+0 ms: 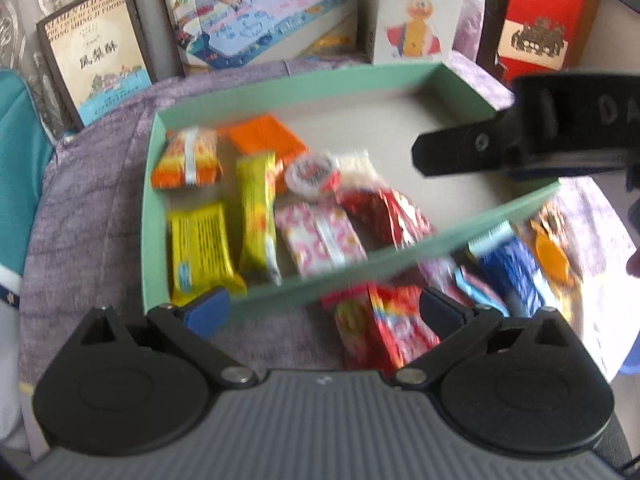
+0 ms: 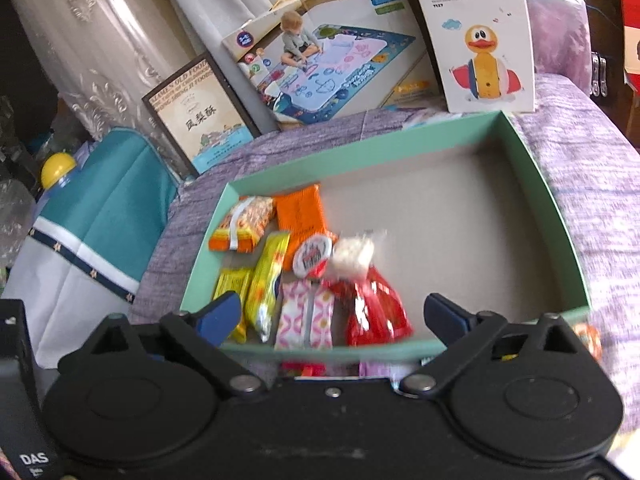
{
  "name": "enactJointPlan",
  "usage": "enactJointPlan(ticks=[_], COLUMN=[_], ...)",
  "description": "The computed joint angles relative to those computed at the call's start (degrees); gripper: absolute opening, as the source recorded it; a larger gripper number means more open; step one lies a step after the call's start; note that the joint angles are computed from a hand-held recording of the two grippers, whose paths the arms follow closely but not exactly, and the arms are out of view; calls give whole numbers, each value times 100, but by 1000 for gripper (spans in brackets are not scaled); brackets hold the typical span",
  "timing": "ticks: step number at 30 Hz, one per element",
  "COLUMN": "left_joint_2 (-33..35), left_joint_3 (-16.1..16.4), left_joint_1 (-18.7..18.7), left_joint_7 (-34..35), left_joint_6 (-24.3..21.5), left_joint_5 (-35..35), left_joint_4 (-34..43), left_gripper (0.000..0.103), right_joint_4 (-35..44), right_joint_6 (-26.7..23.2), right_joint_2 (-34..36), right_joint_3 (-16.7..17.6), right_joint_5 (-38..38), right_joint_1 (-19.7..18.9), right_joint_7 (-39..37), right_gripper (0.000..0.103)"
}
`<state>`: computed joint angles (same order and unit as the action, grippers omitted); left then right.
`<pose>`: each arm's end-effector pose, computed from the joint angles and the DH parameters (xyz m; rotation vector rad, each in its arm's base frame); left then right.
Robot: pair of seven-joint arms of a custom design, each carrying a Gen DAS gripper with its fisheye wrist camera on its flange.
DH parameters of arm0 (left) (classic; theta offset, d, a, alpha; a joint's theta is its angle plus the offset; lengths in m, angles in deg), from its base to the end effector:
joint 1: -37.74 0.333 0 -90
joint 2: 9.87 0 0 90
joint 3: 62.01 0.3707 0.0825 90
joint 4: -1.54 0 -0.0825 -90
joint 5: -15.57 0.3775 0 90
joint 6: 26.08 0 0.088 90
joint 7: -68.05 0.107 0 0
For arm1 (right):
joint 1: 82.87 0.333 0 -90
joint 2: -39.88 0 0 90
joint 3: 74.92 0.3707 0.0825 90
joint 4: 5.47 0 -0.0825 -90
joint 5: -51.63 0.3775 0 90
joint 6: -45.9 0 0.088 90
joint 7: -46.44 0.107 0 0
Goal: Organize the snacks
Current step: 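Move the left tool to the Hello Kitty candy while the right tool reaches the red square candy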
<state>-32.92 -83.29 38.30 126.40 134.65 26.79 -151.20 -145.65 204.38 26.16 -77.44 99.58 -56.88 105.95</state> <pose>0.3755 -0.1610 0.4690 -1.9114 1.8888 -0.5377 0.4423 0.1563 0.4989 -1.8977 1.4953 -0.0523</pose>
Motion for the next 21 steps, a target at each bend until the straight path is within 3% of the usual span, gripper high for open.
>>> enactJointPlan(ticks=[7, 13, 14, 16, 17, 19, 21], left_joint_2=[-210, -153, -182, -252, -304, -483, -701], left_joint_3=[140, -91, -64, 169, 312, 167, 295], left_joint_1=[-457, -290, -285, -378, -463, -236, -283], left_joint_7=[-20, -233, -252, -153, -51, -154, -39], left_joint_6=[-204, -256, -233, -206, -176, -273, -335], left_joint_5=[-591, -306, -302, -483, -630, -535, -626], left_joint_4=[-413, -456, -489, -572, -635, -705, -837], left_gripper=[103, 103, 103, 103, 103, 103, 103], right_joint_4=[-445, -742, -788, -870, -904, -964, -1031], right_joint_6=[-167, -363, -385, -503, -597, -739, -811], right_joint_2=[-338, -541, -572, -645, -682, -755, -833], right_joint_3=[-52, -129, -127, -152, -164, -163, -154], right_joint_5=[-73, -108, -150, -215, -259, -333, -386], right_joint_1=[57, 114, 107, 111, 106, 120, 159], right_joint_7=[34, 133, 168, 219, 256, 267, 246], right_gripper=[97, 64, 60, 42, 40, 38, 38])
